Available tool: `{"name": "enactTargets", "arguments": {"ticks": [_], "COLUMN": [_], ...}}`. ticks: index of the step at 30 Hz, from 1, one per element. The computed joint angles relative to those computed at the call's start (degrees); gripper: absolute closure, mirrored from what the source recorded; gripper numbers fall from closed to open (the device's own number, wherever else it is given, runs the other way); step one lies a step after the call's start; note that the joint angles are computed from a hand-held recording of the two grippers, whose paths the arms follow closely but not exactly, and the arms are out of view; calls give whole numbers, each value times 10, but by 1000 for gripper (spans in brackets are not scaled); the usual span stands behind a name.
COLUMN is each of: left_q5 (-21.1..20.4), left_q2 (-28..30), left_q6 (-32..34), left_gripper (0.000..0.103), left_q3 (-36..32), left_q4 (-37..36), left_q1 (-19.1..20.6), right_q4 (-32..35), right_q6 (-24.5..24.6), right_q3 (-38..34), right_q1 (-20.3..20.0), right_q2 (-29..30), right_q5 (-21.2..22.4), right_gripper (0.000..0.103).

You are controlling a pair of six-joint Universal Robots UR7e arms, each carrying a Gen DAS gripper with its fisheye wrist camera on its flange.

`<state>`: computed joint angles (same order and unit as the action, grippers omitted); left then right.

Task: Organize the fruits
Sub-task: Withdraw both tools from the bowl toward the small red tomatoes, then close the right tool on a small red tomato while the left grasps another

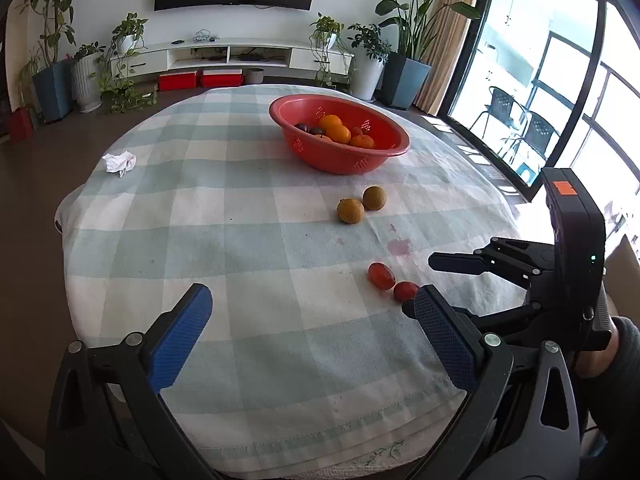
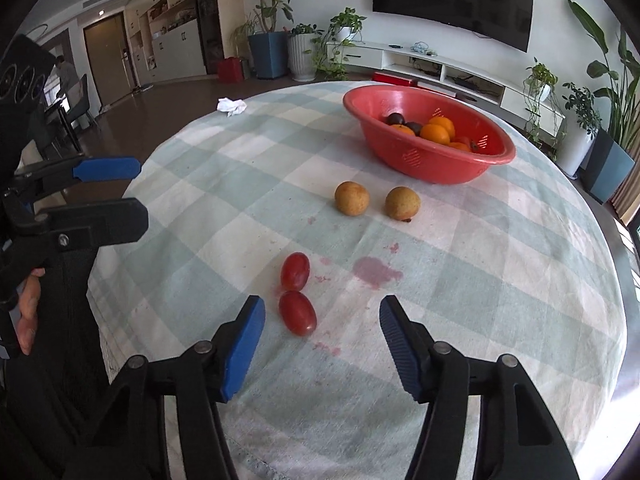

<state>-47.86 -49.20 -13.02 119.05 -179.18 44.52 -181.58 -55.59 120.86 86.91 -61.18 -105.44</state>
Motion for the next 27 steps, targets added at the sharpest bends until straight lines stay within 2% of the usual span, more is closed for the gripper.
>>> {"name": "enactTargets", "arguments": {"ticks": [8, 18, 23, 27], "left_q5": [-12, -18, -16, -13], "left_q2": [-4, -4, 0, 5], "left_q6": [-6, -1, 5, 4], "left_gripper": [1, 1, 2, 2], "left_q3": [5, 3, -4, -12], "left_q4": [-6, 0, 8, 24], "left_q1": [8, 10, 7, 7], "right_q4": [25, 50, 58, 64], "right_q6": [-16, -28, -30, -19], "right_q3": [-12, -17, -14, -11], "right_q1": [2, 9, 12, 6], "right_q2": [11, 10, 7, 1], "right_q5": [-13, -22, -25, -12], "right_gripper": [58, 71, 82, 82]}}
